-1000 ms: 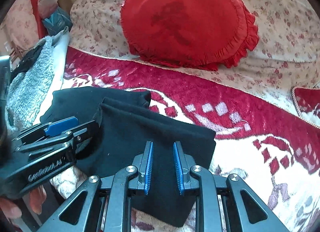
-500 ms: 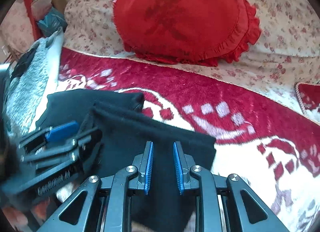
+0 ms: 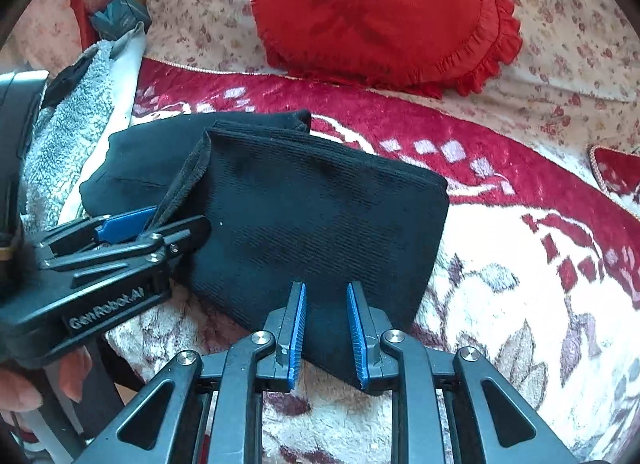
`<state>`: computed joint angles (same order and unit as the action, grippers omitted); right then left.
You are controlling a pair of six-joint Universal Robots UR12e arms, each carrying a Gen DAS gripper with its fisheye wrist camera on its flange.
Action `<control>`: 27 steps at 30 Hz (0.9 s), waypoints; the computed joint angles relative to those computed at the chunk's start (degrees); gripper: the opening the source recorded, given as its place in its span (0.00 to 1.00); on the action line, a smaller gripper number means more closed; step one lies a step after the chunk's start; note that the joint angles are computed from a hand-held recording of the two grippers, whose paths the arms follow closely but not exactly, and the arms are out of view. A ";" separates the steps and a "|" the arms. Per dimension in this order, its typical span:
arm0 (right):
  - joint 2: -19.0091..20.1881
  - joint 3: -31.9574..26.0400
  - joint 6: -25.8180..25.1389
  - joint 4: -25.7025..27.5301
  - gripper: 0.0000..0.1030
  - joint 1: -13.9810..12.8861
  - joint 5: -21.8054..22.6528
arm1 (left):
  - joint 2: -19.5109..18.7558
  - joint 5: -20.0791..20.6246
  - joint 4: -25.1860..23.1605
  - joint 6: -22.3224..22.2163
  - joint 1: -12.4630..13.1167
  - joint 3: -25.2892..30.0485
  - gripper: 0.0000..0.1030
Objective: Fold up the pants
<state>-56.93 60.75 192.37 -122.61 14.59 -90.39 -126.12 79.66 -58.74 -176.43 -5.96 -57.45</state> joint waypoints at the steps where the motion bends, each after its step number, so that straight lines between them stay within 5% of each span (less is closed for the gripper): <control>1: 0.11 -0.60 -0.03 0.80 0.19 -0.09 0.52 | 0.00 -0.27 -0.49 0.02 0.11 0.25 0.52; 16: 6.25 -10.00 -0.32 2.66 0.20 0.17 1.64 | -0.47 -0.04 0.01 -1.13 0.76 0.75 0.52; 27: 5.51 -10.22 -0.06 2.08 0.22 0.13 2.49 | 0.49 -0.41 0.49 -1.77 1.31 -0.10 0.52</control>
<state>-51.42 50.53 192.30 -120.53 14.71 -87.91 -125.63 79.25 -58.25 -178.20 -4.65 -57.55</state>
